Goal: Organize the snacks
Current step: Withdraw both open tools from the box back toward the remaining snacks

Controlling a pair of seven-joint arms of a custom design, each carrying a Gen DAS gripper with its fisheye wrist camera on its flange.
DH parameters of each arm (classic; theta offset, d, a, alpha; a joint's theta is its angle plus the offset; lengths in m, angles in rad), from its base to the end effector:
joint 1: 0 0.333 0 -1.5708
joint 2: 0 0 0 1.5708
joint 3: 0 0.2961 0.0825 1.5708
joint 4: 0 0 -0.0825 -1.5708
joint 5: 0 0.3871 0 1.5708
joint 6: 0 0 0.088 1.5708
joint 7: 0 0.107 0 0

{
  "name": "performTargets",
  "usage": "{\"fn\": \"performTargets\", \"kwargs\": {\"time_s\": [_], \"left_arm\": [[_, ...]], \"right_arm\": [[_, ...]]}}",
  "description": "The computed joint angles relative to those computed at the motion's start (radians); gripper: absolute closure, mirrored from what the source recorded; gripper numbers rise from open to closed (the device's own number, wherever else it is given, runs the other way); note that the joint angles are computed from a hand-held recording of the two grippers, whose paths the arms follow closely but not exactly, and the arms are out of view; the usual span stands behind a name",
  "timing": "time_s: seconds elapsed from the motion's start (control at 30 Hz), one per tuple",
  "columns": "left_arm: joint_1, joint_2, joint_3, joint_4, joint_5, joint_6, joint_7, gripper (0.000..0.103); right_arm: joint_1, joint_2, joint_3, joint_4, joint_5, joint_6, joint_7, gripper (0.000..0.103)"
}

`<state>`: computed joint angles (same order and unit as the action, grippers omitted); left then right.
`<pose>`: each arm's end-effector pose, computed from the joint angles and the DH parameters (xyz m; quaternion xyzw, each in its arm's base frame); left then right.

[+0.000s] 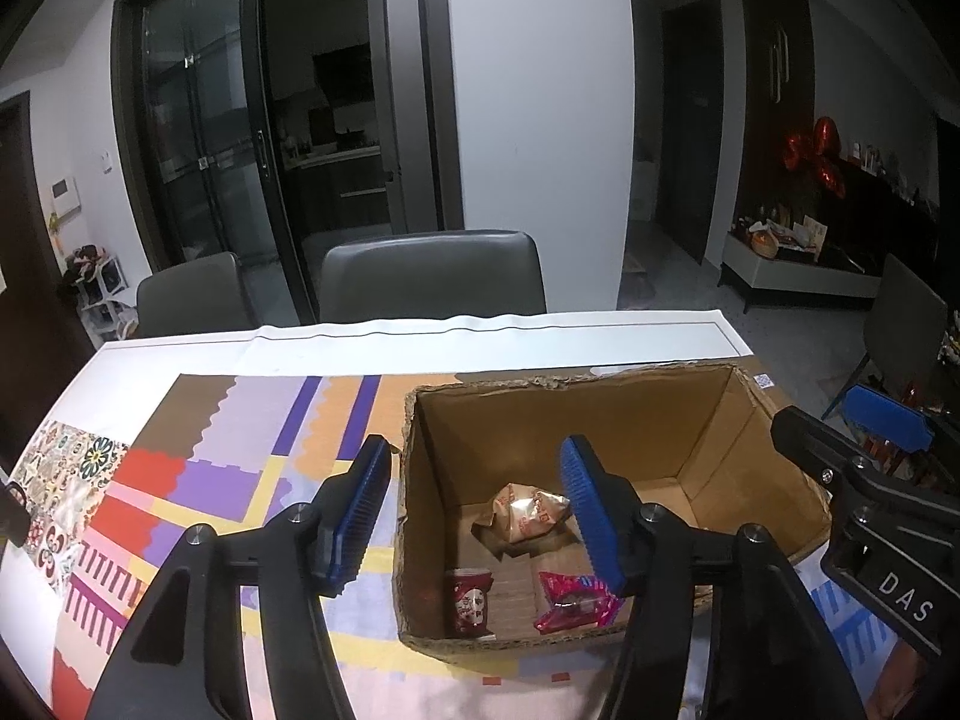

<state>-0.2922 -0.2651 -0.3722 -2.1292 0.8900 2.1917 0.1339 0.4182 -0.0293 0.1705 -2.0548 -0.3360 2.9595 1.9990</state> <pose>0.4195 -0.3103 0.5398 -0.7293 0.5188 -0.2351 0.3791 0.4817 0.3494 0.5389 -0.7573 0.4682 -0.2205 0.3982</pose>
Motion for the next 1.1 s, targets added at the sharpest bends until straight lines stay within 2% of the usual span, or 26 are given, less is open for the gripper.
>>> {"fn": "performTargets", "kwargs": {"time_s": [0.27, 0.7, 0.8, 1.1], "left_arm": [[-0.009, -0.027, -0.014, 0.0, -0.002, -0.031, -0.006, 0.043], [-0.03, -0.089, -0.054, -0.005, -0.005, -0.106, -0.019, 0.037], [-0.036, -0.106, -0.067, -0.006, -0.007, -0.128, -0.021, 0.034], [-0.057, -0.155, -0.106, -0.011, -0.004, -0.201, -0.04, 0.027]], "right_arm": [[-0.018, -0.043, 0.015, -0.033, -0.018, 0.01, 0.025, 0.039], [-0.089, -0.156, 0.084, -0.121, -0.018, 0.029, 0.052, 0.039], [-0.119, -0.192, 0.109, -0.151, -0.018, 0.041, 0.064, 0.032], [-0.16, -0.292, 0.153, -0.23, 0.071, 0.065, 0.014, 0.032]]}}
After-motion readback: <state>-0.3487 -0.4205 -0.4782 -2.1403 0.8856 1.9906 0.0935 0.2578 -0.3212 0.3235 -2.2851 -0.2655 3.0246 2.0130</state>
